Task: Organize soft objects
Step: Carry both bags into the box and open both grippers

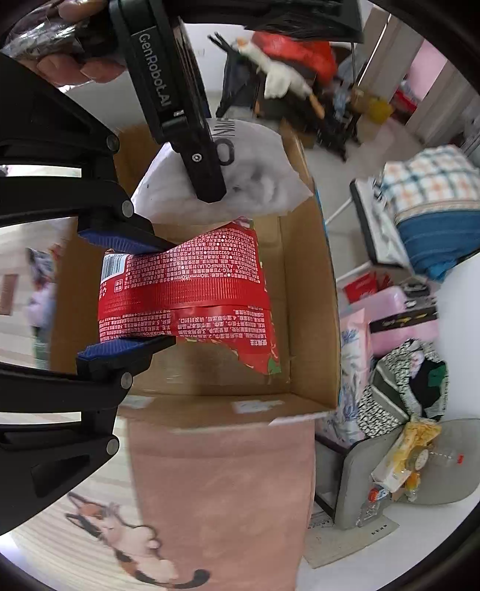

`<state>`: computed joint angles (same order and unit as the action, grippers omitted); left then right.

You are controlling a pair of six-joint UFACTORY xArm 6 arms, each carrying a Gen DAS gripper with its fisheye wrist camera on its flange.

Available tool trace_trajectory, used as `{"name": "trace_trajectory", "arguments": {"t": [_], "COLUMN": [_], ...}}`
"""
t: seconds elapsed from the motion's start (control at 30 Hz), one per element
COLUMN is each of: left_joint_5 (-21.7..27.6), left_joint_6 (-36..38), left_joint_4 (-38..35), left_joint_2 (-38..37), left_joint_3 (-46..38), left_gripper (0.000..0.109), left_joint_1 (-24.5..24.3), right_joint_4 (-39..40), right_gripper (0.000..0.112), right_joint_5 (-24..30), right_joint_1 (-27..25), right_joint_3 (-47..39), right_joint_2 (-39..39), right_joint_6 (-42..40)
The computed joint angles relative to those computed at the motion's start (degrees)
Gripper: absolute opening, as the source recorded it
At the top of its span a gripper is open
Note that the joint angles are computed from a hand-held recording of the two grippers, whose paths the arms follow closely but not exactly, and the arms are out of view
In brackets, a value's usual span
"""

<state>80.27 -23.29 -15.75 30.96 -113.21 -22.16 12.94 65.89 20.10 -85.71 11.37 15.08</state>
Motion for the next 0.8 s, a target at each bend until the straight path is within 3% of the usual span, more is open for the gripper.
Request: {"name": "trace_trajectory", "arguments": {"t": [0.2, 0.6, 0.63, 0.73, 0.8], "left_joint_5": [5.3, 11.8, 12.1, 10.9, 9.6], "left_joint_6": [2.0, 1.9, 2.2, 2.6, 2.5], "left_joint_4": [-2.8, -0.5, 0.1, 1.6, 3.7], "left_joint_2": [9.4, 17.7, 17.3, 14.2, 11.4], "left_joint_3": [-9.3, -20.4, -20.5, -18.1, -15.8], "left_gripper": [0.065, 0.07, 0.072, 0.083, 0.094], "left_joint_1": [1.3, -0.3, -0.4, -0.5, -0.8], "right_joint_4": [-0.5, -5.2, -5.3, -4.7, -5.3], "right_gripper": [0.043, 0.045, 0.047, 0.073, 0.073], "right_joint_5": [0.3, 2.3, 2.6, 3.1, 3.2], "right_joint_1": [-1.0, -0.6, -0.6, -0.7, -0.5], "right_joint_3": [-8.9, -15.0, -15.3, -14.2, -13.1], "right_joint_2": [13.3, 21.4, 21.4, 19.5, 17.6], "right_joint_6": [0.6, 1.6, 1.8, 2.2, 2.5]}}
